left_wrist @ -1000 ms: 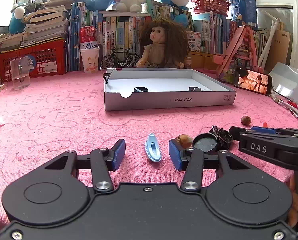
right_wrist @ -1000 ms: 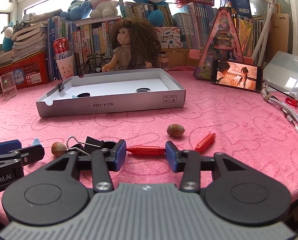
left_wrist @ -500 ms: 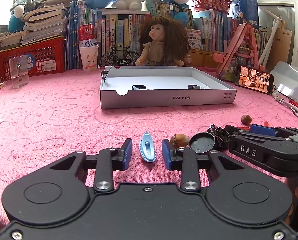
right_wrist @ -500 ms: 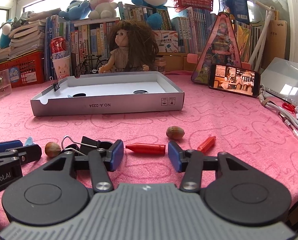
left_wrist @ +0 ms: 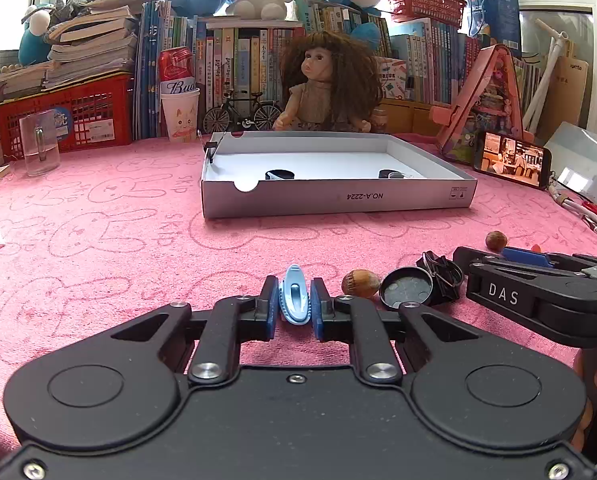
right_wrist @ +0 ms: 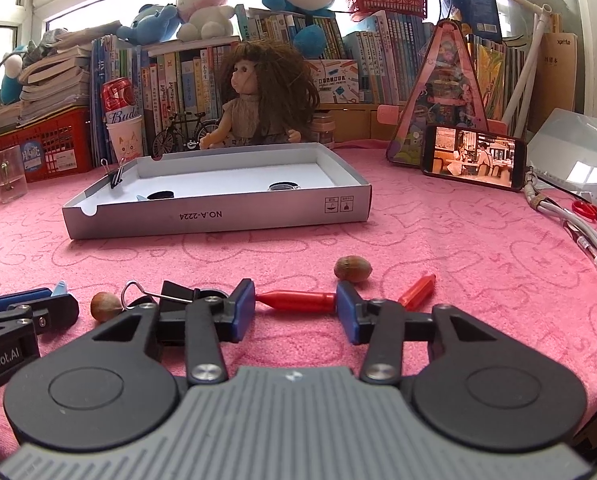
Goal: Organize rigid objects
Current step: 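Grasp the light blue claw clip with left tool while right tool grasps the red piece, then carry clip and red piece into the white tray and open both tools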
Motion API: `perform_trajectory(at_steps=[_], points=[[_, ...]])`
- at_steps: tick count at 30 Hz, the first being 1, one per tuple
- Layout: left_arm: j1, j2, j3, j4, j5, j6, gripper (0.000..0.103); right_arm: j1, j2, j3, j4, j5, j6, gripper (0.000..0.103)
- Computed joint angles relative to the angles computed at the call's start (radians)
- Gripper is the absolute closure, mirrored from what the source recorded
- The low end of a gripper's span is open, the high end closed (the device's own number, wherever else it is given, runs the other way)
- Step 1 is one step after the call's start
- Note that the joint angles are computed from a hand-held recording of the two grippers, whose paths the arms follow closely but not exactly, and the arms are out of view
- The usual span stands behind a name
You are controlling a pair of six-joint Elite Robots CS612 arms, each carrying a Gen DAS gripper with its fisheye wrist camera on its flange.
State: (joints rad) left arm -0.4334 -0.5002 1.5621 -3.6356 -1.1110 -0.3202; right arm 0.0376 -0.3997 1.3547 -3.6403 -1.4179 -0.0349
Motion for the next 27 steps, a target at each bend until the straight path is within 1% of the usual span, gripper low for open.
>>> perform_trajectory(at_steps=[8, 13, 16, 20, 27], points=[[0.007, -0.006, -0.016, 0.004, -0.012, -0.004, 0.087, -0.006, -0.001, -0.009, -0.011, 0.013, 0.000, 0.054], [0.021, -0.011, -0.042, 0.026, -0.033, -0.034, 0.087, -0.011, 0.002, -0.028, -0.016, 0.021, -0.003, 0.054], [0.031, -0.012, -0.064, 0.043, -0.043, -0.046, 0.087, -0.018, 0.001, -0.046, 0.009, 0.045, 0.007, 0.054], [0.045, -0.011, -0.102, 0.089, -0.059, -0.065, 0.087, -0.023, 0.006, -0.083, 0.048, 0.063, 0.008, 0.054], [0.068, 0.018, -0.196, 0.115, -0.066, -0.058, 0.087, -0.028, 0.037, -0.186, 0.123, 0.094, 0.024, 0.054]])
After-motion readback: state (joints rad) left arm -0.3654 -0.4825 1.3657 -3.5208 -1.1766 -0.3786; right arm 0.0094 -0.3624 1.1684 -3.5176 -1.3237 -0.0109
